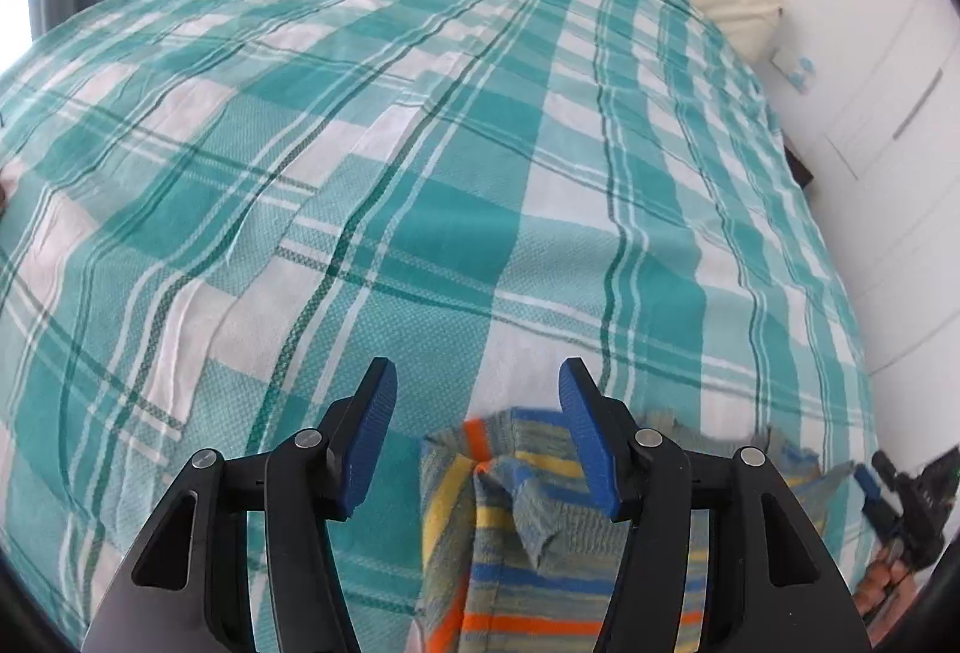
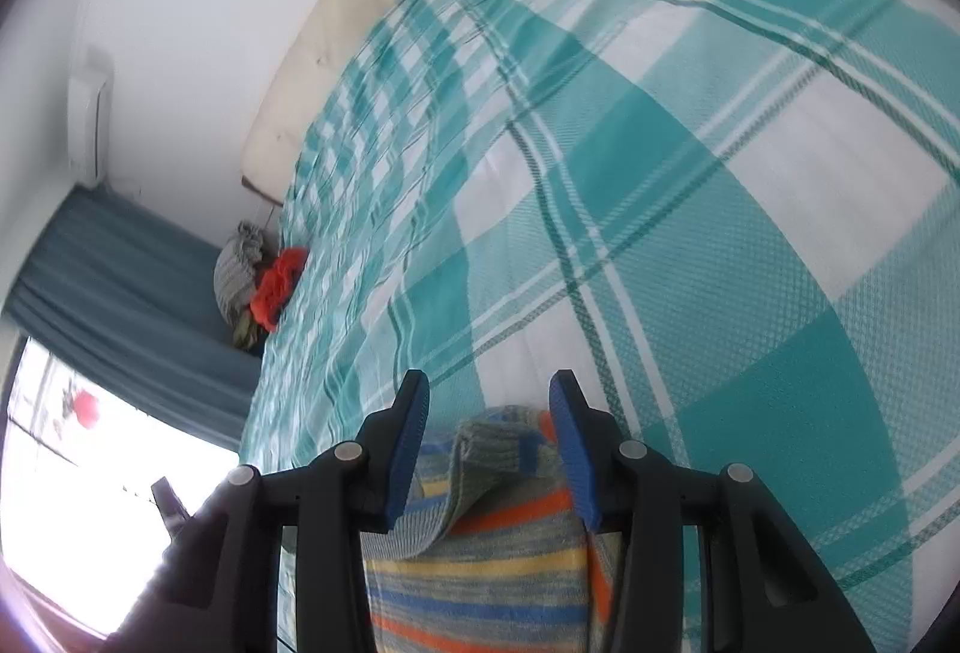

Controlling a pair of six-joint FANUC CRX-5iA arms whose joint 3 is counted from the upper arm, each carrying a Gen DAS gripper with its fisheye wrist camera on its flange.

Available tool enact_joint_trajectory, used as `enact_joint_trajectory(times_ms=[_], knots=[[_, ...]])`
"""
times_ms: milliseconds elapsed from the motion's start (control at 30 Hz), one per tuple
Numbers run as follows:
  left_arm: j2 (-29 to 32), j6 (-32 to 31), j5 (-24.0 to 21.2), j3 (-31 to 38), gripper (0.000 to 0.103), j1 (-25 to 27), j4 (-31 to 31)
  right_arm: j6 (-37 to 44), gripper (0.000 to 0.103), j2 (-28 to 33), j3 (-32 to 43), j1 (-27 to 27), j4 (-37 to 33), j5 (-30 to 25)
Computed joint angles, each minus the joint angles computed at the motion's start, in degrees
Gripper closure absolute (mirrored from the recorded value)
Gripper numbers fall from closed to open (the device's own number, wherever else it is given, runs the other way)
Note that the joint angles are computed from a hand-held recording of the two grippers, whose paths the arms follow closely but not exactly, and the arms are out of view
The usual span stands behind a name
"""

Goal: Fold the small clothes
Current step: 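Lift the hem with both grippers and fold it over toward the collar, then open both grippers to release the folded hem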

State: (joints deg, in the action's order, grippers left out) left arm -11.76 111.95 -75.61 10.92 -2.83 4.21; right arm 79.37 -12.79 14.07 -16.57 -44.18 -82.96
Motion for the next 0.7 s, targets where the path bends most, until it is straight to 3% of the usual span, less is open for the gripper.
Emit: enact_joint_trajectory(times_ms=[67, 167, 233, 267, 333, 467, 500, 600, 700], knots=[[-1.9, -7.0, -2.6, -1.4, 0.038, -0.5, 2.2, 4.9, 0.06, 1.2, 3.5, 1.3, 0.3, -6.5], [-1.5, -19.7, -8.6, -4.2, 0.03, -1.1, 10.3, 10.6, 0.06, 3.5, 7.3, 6.4, 2.1, -18.0], [1.6, -23.5, -12.5, -4.1, 0.027, -4.1, 11.5, 13.0, 0.06, 4.2, 7.1, 12.6, 5.7, -22.1], [3.7, -22.6, -13.2, -2.4, 0.027, -6.6, 8.7, 13.3, 0.06, 5.2, 7.0, 16.4, 8.3, -23.0], [7.0, -17.3, -11.8, 1.0, 0.028, -9.0, 4.5, 10.2, 0.06, 6.6, 5.7, 23.8, 15.3, -19.5], [7.1, -1.9, -4.5, 4.0, 0.027, -6.2, 1.5, -0.5, 0.06, 1.4, -0.7, 31.0, 25.2, 3.4], [5.8, 0.4, -2.8, 3.0, 0.026, -4.7, 2.6, -2.8, 0.06, 0.0, -1.5, 31.1, 25.3, 6.8], [0.8, 0.0, 0.8, -2.0, 0.024, -2.3, 5.9, -1.5, 0.06, -1.2, 0.6, 29.3, 20.9, 5.0], [-2.7, -5.2, -0.7, -4.7, 0.024, -6.4, 3.6, 5.3, 0.059, -4.3, -0.5, 33.6, 23.9, -0.6]])
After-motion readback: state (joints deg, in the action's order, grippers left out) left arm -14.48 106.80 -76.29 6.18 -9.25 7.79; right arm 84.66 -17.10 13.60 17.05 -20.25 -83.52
